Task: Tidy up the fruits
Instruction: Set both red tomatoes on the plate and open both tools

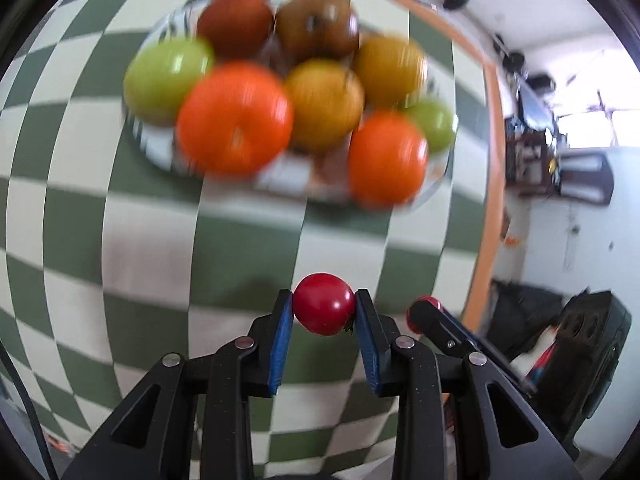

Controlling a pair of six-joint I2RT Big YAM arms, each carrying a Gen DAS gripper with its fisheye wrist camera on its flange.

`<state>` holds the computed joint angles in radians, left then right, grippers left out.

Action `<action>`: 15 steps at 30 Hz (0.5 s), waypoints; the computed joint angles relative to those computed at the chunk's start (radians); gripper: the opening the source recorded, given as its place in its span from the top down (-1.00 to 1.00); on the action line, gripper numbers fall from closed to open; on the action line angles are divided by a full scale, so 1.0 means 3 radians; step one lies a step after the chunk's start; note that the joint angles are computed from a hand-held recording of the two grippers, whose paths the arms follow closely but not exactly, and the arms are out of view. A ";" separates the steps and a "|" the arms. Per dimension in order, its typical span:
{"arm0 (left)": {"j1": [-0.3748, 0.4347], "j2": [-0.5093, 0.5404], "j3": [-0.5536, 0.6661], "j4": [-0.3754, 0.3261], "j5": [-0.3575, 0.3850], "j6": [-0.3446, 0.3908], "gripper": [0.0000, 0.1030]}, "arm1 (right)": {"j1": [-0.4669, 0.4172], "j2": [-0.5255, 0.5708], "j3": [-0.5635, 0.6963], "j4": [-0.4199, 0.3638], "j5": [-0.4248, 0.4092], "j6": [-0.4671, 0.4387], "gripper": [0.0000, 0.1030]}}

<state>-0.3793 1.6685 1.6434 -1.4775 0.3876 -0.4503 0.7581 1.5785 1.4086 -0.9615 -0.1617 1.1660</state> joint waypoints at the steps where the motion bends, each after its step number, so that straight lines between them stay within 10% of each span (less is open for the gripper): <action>1: 0.0031 0.0066 0.0105 -0.0010 0.0019 -0.0039 0.45 | -0.0062 0.0013 0.0013 0.0082 -0.0042 0.0008 0.37; 15: -0.0083 0.0539 0.0631 -0.0110 -0.0207 0.0009 0.44 | -0.0508 0.0543 0.0531 0.0124 -0.0304 -0.0286 0.37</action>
<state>-0.4043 1.8301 1.8328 -1.5105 0.3256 -0.4476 0.6056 1.7415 1.5679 -0.9243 -0.2528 1.0801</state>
